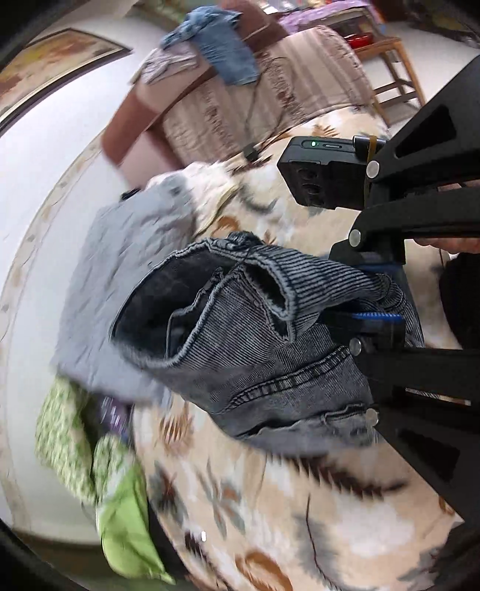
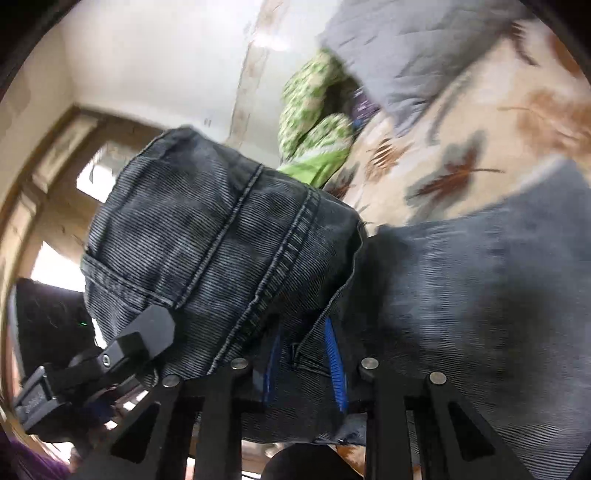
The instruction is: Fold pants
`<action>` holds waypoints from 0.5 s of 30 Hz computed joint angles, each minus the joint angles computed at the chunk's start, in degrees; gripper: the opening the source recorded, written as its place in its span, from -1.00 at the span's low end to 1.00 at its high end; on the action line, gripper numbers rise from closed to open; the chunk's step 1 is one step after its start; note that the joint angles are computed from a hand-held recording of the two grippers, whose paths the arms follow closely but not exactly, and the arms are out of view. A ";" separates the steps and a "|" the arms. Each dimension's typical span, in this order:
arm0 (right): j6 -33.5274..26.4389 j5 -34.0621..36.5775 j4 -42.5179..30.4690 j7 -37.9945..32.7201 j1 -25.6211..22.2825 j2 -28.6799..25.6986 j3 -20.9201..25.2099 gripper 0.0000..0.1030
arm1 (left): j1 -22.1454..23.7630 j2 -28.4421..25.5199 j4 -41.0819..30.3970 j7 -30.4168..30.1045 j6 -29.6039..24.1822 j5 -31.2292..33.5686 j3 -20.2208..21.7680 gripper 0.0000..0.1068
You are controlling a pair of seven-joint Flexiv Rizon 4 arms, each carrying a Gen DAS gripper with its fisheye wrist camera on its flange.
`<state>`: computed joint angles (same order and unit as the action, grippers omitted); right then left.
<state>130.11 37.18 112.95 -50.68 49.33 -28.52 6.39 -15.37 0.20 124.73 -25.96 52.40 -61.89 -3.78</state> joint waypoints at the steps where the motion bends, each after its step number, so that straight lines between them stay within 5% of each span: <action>1: 0.18 2.90 1.37 -0.99 1.11 1.00 -0.84 -0.47 | -0.55 -0.68 -0.21 -0.23 -0.04 0.61 -0.70 -0.70; 6: 0.00 12.43 7.18 2.40 0.09 2.93 1.20 -0.47 | -2.75 -6.05 -2.26 -6.52 -0.70 9.59 -3.62 -0.65; 9: 4.38 15.81 10.44 6.24 -0.30 2.60 3.72 -0.48 | -2.00 -8.98 -5.14 -13.96 -6.29 18.64 -3.70 -0.61; 15: 9.45 32.81 12.14 -3.85 2.08 7.57 5.10 -0.48 | -0.73 -4.81 -3.64 -8.58 -8.70 15.43 -3.22 -0.47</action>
